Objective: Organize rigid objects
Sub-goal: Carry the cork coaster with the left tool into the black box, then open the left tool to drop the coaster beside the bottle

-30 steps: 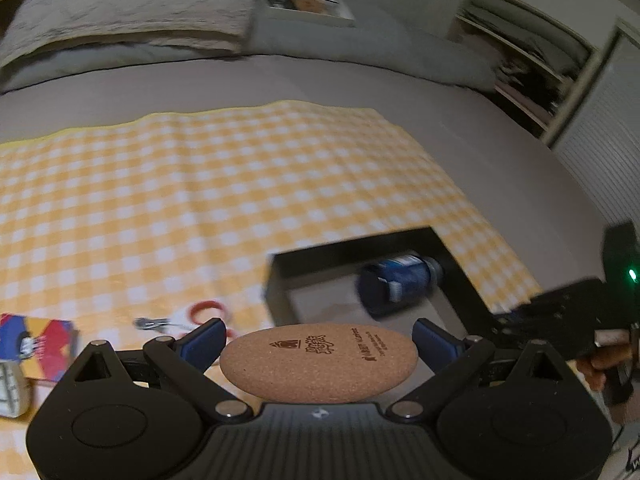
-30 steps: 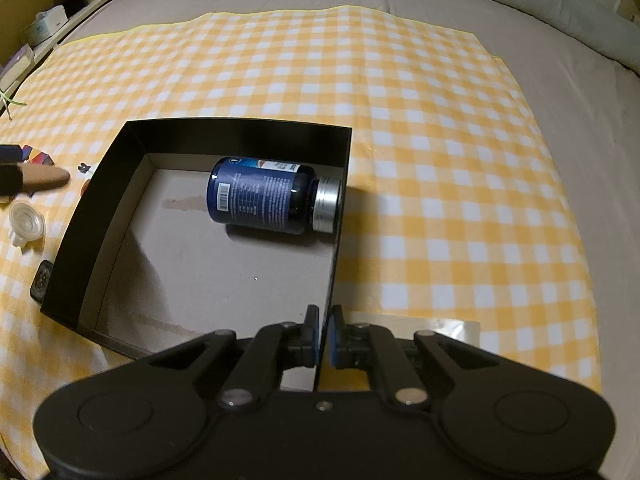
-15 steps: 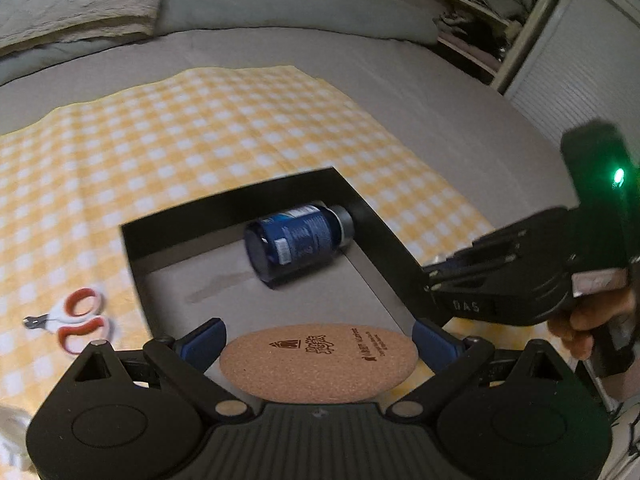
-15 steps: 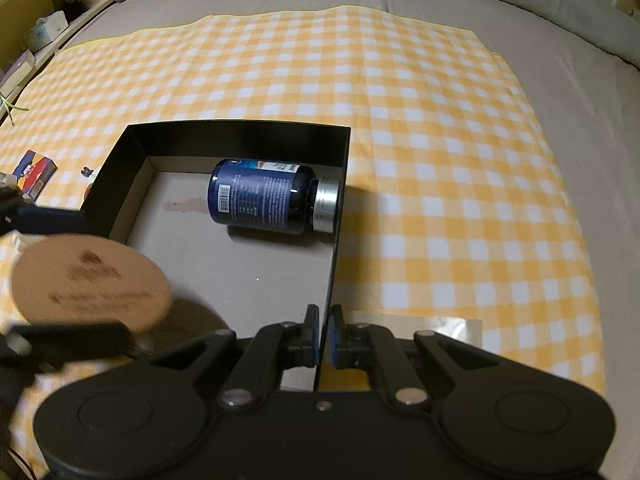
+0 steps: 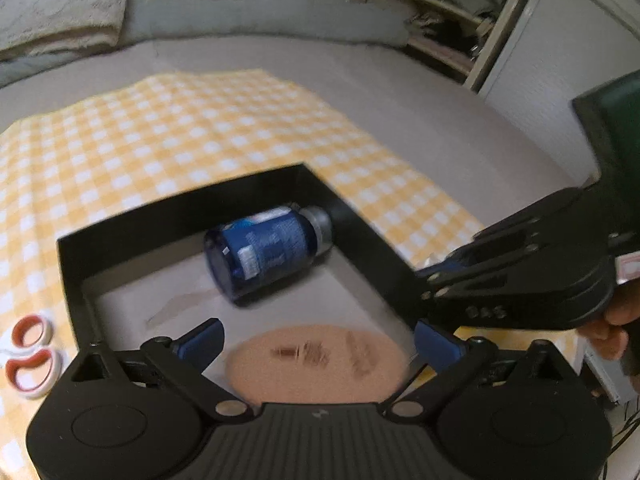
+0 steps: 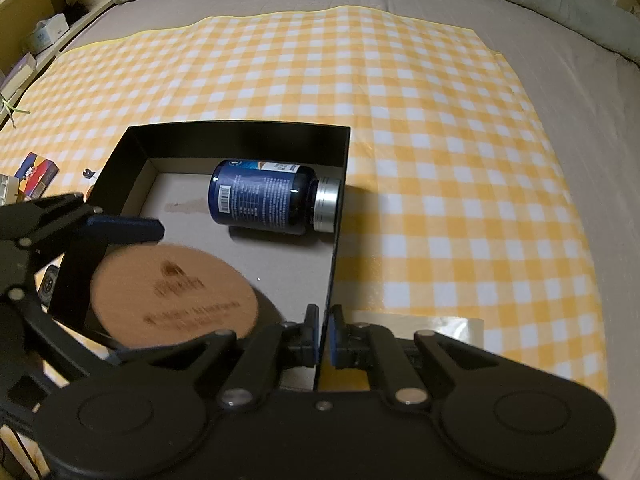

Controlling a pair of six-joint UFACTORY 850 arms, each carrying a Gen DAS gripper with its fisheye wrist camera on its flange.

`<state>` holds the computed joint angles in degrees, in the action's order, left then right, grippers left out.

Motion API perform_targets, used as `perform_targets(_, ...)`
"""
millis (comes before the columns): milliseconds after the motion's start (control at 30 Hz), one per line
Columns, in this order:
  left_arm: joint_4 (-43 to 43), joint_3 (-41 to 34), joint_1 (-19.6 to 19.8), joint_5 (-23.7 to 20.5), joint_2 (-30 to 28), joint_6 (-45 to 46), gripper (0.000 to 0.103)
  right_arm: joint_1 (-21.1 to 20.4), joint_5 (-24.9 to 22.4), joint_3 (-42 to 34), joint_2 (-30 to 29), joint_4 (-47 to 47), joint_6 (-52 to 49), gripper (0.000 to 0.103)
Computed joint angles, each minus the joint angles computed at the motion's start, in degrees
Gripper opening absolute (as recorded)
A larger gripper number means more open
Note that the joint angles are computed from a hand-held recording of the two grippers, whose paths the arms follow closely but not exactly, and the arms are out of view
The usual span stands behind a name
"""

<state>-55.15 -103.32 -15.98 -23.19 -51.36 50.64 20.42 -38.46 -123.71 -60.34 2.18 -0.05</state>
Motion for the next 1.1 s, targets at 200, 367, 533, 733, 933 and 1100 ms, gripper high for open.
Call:
perform_targets(200,15.68,-2.99,0.56,-2.82,-0.19,-12.68,0.072,-0.01,0.25,0.49,0.32,0.34,-0.08,0.006)
perform_targets(367,31.72,-6.66,0.46,-6.93,-1.58,-22.92,0.038,0.06,0.32,0.82,0.57,-0.01,0.25,0.006)
perform_targets(533,45.05,-8.65,-0.21,-9.20,-2.46,-30.29,0.029,0.04,0.18,0.43,0.27,0.15,0.13,0.006)
perform_targets(733,55.56,-8.49,-1.01,-9.58,-2.51,-31.95,0.029,0.05,0.21,0.45,0.32,0.14,0.16,0.006)
perform_targets(933,63.26,-8.93,-2.65,-9.03,-3.61,-34.21,0.028,0.10,0.22,0.65,0.46,-0.09,0.22,0.006)
perform_targets(1100,63.42,-11.26,-2.83,-9.84,-5.61,-35.24,0.031,0.15,0.09,0.70,0.50,-0.36,0.27,0.006)
